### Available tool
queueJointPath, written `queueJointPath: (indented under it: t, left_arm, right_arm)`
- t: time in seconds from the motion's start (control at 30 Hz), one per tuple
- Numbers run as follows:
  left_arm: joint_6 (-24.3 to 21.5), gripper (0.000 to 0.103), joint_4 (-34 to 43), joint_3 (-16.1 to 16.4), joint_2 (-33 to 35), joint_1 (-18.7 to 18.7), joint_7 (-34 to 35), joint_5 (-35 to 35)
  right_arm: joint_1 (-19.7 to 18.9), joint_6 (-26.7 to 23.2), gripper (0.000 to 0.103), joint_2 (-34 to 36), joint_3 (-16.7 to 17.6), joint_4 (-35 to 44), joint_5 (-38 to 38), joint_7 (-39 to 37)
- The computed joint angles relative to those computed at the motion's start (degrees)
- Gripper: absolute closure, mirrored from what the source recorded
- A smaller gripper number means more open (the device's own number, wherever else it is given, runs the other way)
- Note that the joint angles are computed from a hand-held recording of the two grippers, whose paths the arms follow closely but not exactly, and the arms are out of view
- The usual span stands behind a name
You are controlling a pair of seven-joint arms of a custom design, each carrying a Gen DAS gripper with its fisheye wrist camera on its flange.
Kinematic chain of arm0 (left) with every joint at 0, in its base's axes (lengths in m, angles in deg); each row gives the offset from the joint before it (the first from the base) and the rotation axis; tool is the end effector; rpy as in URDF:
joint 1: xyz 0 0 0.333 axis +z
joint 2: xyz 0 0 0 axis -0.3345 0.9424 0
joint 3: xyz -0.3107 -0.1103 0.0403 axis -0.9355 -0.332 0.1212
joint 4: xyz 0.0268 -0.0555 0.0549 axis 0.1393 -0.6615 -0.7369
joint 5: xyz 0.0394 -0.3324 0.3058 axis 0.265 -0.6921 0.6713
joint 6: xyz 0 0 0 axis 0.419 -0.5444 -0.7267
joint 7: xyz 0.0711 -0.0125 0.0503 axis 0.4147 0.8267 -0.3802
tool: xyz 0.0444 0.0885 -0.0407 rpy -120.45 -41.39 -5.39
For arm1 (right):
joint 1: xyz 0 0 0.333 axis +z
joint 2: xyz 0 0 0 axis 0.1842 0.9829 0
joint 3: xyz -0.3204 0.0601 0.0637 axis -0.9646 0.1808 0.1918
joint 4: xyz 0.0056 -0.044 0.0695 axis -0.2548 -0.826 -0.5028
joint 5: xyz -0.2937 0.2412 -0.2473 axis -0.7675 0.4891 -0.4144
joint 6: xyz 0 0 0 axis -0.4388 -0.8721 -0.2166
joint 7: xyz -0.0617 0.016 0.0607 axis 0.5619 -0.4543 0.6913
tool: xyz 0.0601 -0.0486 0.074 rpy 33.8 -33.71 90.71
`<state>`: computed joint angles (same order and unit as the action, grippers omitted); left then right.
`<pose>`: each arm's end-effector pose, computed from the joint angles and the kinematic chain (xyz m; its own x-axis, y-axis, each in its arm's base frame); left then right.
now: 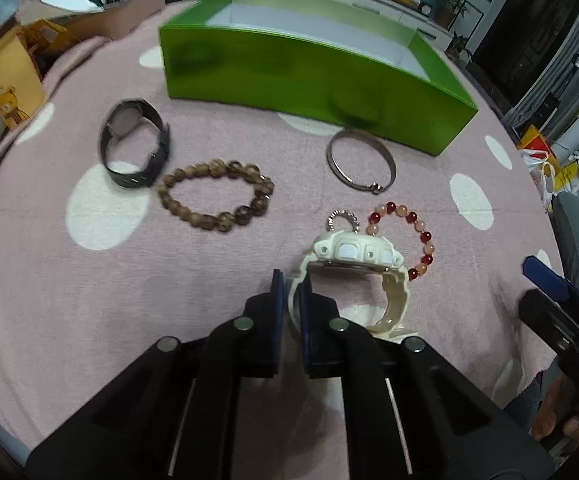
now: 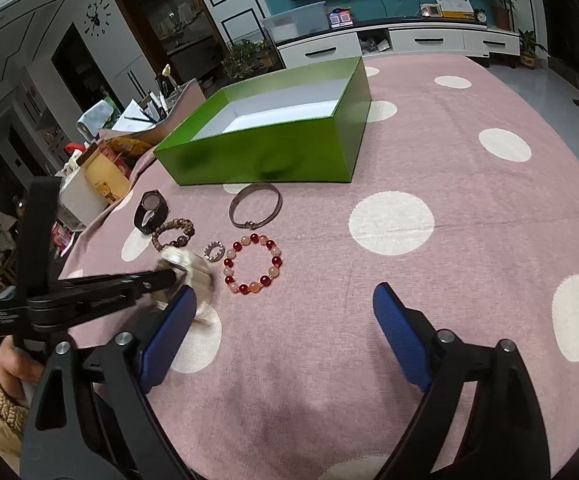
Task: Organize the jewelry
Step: 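Grasp the white watch with the left tool while the right tool grasps the red-and-peach bracelet, then carry the white watch and red-and-peach bracelet toward the green box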
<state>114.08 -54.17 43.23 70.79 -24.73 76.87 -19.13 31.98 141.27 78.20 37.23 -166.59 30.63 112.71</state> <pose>0.5331 -0.0922 0.4143 0.1586 -0.9708 0.1802 -0.8560 -0.2261 -0.4648 0.5636 0.2546 0.4350 0.4249 -0.8377 -0.3431 -0.7713 -0.1366 -0.6216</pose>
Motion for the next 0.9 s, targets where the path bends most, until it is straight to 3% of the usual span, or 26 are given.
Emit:
queueJointPath:
  t: [0.23,0.43,0.7,0.8,0.9]
  left_arm:
    - [1.34,0.095,-4.94,-0.15,-6.51,1.91,-3.97,5.05]
    - [2.23,0.094,-7.48,1.69,-9.36,1.09,-3.31,4.30]
    - [3.74,0.093,-8.45,3.13,-9.55,0.00,-1.35,2.52]
    - [4.05,0.092,-8.52,3.62,-9.23,-0.44,-0.46,1.55]
    - [4.34,0.092,-8.69,3.93,-9.12,-0.75,0.32,0.58]
  right_arm:
    - [0.54,1.29,0.032,3.43,0.92,2.45,-7.60,3.64]
    - [1.67,2.77,0.054,7.98,0.76,5.84,-22.11,12.90]
    - [5.07,4.26,0.080,11.60,-2.39,8.02,-43.24,27.03]
    - [4.29,4.81,0.095,11.90,-1.39,8.15,-43.73,26.58]
    - [2.96,4.74,0.096,11.85,0.08,8.15,-41.48,24.89]
